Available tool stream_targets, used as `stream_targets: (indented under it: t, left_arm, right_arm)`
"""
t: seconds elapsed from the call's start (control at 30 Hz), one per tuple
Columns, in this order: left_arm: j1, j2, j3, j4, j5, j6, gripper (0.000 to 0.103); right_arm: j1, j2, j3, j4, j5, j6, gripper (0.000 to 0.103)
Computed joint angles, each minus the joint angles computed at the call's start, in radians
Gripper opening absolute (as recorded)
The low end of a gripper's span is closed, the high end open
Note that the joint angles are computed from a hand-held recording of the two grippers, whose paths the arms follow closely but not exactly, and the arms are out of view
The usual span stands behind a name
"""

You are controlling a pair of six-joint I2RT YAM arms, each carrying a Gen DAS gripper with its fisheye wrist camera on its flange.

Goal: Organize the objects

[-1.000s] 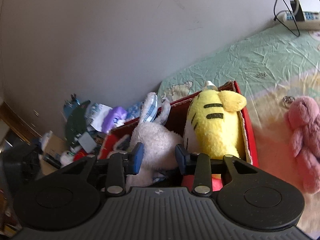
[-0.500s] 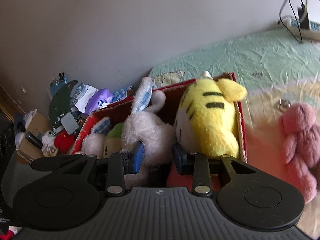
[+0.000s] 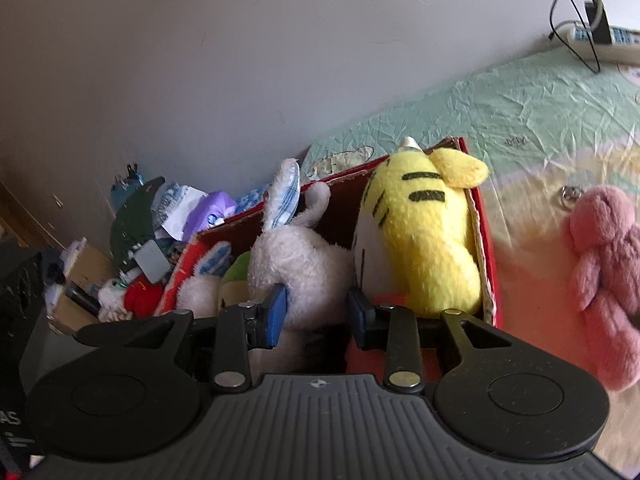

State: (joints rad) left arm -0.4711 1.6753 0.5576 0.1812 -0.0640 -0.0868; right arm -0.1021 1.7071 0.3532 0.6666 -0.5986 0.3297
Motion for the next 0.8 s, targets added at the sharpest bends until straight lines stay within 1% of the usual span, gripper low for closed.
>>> stream_targets:
  t: [0.13, 0.33, 0.63, 0.73, 0.8]
  left_arm:
    - [-0.006, -0.022, -0.005, -0.015, -0.013, -0.007, 0.07]
    - [-0.025, -0.052, -0.019, -0.026, -0.061, -0.015, 0.071]
    - [-0.039, -0.056, -0.028, -0.036, -0.09, -0.034, 0.071]
    - [-0.044, -0.052, -0.032, -0.033, -0.095, -0.046, 0.072]
    - [-0.05, -0.056, -0.038, -0.03, -0.102, -0.05, 0.073]
  right_arm:
    - [-0.003, -0.018, -0.011, -0.002, -0.007, 0.015, 0.035]
    - [-0.005, -0.048, -0.039, 0.004, -0.007, 0.009, 0.035]
    - [0.002, -0.051, -0.075, 0.052, 0.022, -0.021, 0.03]
    - [0.02, -0.053, -0.083, 0.063, 0.058, -0.038, 0.026]
    - [0.028, -0.056, -0.092, 0.073, 0.074, -0.045, 0.026]
